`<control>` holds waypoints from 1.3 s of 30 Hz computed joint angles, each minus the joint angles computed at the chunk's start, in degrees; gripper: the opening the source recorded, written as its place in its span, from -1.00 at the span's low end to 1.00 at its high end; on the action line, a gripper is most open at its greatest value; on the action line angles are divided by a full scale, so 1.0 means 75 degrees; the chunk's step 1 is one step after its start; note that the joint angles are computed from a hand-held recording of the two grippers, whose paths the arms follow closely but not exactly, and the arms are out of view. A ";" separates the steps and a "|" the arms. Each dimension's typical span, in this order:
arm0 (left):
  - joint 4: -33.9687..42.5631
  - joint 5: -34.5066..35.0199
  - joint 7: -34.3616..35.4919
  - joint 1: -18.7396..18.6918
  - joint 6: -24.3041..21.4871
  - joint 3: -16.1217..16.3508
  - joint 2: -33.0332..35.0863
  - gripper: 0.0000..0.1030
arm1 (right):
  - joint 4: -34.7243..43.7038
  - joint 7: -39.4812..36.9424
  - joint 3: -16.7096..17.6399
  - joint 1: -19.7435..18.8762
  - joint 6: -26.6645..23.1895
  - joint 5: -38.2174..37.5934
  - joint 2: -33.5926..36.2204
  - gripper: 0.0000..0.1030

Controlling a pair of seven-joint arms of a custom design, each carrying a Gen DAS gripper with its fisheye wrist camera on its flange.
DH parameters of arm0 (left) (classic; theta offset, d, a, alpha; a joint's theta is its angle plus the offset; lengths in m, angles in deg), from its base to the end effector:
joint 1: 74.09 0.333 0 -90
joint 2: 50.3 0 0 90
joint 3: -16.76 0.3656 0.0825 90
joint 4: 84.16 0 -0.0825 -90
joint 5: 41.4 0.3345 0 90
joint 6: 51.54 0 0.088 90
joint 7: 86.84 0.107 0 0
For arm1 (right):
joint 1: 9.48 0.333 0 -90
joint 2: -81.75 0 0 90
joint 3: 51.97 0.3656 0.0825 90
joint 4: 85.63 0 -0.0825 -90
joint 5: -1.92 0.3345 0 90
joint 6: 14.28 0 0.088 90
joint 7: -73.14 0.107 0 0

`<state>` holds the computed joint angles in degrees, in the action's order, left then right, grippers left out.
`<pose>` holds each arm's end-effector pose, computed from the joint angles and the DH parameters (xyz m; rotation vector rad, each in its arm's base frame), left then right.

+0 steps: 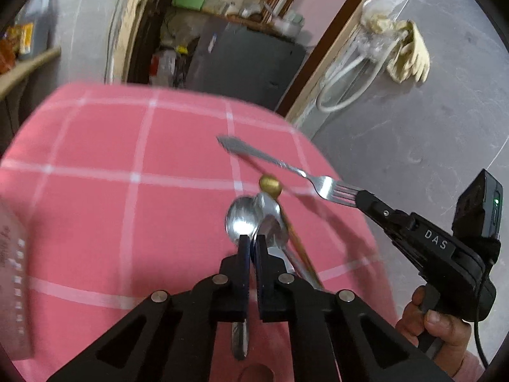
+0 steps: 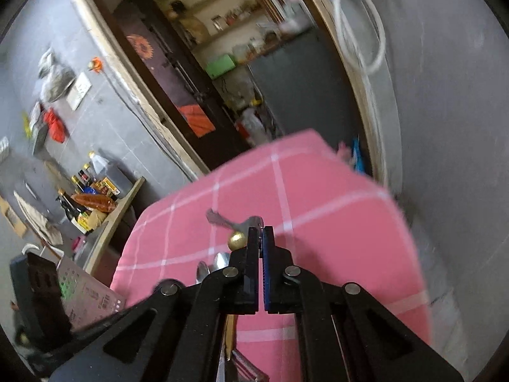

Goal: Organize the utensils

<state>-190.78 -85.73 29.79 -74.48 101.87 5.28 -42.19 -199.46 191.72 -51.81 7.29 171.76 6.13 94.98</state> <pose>0.5960 -0.0949 0.5828 -1.8623 2.0087 -1.2359 0.5929 0.1727 0.5543 -1.2873 1.7118 -0.4243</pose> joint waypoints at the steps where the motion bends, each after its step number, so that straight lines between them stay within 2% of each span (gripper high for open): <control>1: -0.0042 0.0014 -0.0011 -0.0006 0.0103 0.0008 -0.0079 -0.93 | 0.0041 0.0112 -0.0620 0.0532 -0.0058 -0.0183 -0.0075 -0.95; 3: -0.0175 0.0052 -0.0022 -0.0042 0.0427 0.0036 -0.0308 -0.93 | 0.0107 0.0456 -0.1691 0.1432 -0.0188 -0.0643 -0.0206 -0.95; 4: -0.0230 -0.0002 0.0019 -0.0053 0.0561 0.0050 -0.0415 -0.93 | 0.0171 0.0570 -0.1932 0.1605 -0.0274 -0.0831 -0.0254 -0.95; 8: -0.0368 0.0250 -0.0104 -0.0169 0.1054 0.0183 -0.0767 -0.94 | 0.0313 0.1817 -0.3717 0.3054 -0.0616 -0.2509 -0.0540 -0.95; 11: -0.0419 0.0529 -0.0250 -0.0250 0.1326 0.0305 -0.1040 -0.94 | 0.0457 0.3018 -0.4635 0.3818 -0.0896 -0.4039 -0.0792 -0.95; 13: -0.0393 0.0626 -0.0325 -0.0282 0.1336 0.0406 -0.1169 -0.94 | 0.0602 0.3715 -0.4874 0.4058 -0.1141 -0.4908 -0.0968 -0.95; 17: -0.0099 0.0812 -0.0572 -0.0313 0.1215 0.0589 -0.1360 -0.94 | 0.1011 0.4676 -0.4786 0.4157 -0.1681 -0.6209 -0.1288 -0.95; 21: 0.0178 0.0575 -0.0362 -0.0302 0.1075 0.0830 -0.1572 -0.94 | 0.1408 0.4851 -0.4343 0.4020 -0.2083 -0.6740 -0.1499 -0.95; 27: 0.0566 0.0389 -0.0036 -0.0106 0.1096 0.1209 -0.1759 -0.94 | 0.2422 0.3611 -0.3409 0.3719 -0.2529 -0.6038 -0.1333 -0.95; 36: 0.0606 0.0498 0.0652 0.0333 0.2137 0.1665 -0.1744 -0.95 | 0.3828 0.2059 -0.1948 0.3248 -0.3075 -0.5460 -0.0729 -0.95; 39: 0.0638 0.0480 0.0755 0.0465 0.2409 0.1704 -0.1618 -0.95 | 0.4155 0.1933 -0.1558 0.3091 -0.3206 -0.5501 -0.0523 -0.95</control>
